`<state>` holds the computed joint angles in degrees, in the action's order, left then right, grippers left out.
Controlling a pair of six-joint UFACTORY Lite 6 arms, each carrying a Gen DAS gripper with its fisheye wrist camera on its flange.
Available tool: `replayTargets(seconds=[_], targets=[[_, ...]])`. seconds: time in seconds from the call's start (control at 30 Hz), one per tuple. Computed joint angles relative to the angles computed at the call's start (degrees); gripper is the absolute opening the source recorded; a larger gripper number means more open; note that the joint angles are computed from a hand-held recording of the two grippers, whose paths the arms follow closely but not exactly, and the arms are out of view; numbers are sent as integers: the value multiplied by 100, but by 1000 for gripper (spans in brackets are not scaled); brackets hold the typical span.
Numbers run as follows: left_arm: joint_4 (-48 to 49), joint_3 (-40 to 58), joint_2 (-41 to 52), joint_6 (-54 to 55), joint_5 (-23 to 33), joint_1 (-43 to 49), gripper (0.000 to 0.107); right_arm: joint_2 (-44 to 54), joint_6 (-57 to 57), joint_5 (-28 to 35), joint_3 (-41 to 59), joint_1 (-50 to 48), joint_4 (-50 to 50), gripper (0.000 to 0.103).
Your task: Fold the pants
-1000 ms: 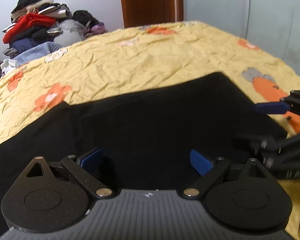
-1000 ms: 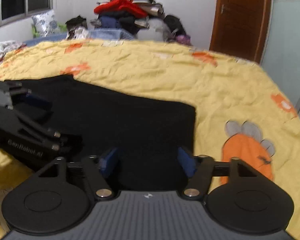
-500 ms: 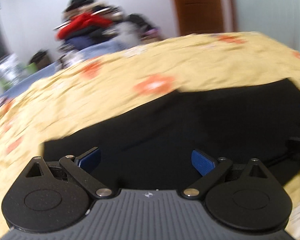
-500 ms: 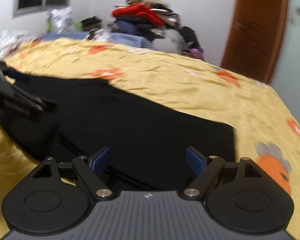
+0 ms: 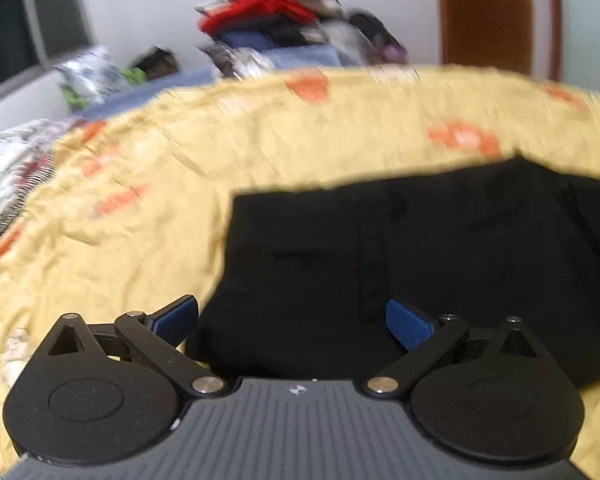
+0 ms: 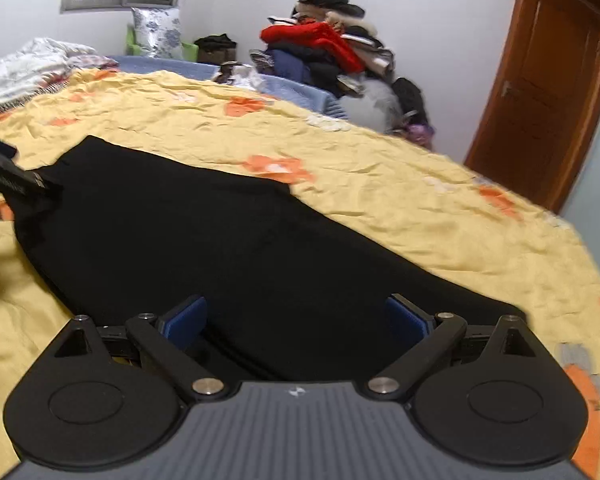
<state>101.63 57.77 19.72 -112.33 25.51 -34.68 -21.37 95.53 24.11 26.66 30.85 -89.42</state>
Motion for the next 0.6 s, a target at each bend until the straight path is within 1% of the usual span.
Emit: replayTargets(seconds=[0.03, 0.07, 0.13, 0.17, 0.23, 0.27, 0.3, 0.37, 0.4, 0.47, 0.53, 0.6], targets=[[91, -161, -155, -72, 72, -14, 101, 351, -64, -97, 151, -35, 71, 97], [358, -341, -292, -340, 200, -1, 102, 668, -248, -10, 248, 28, 214, 97], [441, -623, -570, -503, 399, 104, 102, 680, 25, 674, 235, 564, 114, 98], [400, -668, -654, -501, 332, 241, 102, 643, 30, 978, 279, 856, 168, 98], [157, -670, -805, -300, -113, 652, 102, 786, 246, 1800, 440, 1672, -41, 98], [53, -682, -883, -214, -336, 841, 102, 1007, 328, 2221, 579, 2130, -231, 100], [136, -742, -951, -361, -463, 991, 102, 1256, 387, 2554, 711, 2493, -428, 103], [243, -928, -1124, -680, -460, 1184, 102, 2005, 591, 3087, 1141, 3048, -738, 103], [197, -1038, -1235, -735, -436, 1259, 102, 2340, 620, 3064, 1377, 3185, -873, 103], [-23, -1151, -1387, -678, -407, 1380, 102, 2797, 486, 2609, 1819, 3208, -1000, 103], [60, -1307, -1546, -779, -358, 1517, 102, 3149, 495, 2107, 2205, 3129, -1240, 103], [-109, -1386, -1615, -627, -130, 1540, 102, 3621, 450, 1996, 2702, 3106, -1271, 103]])
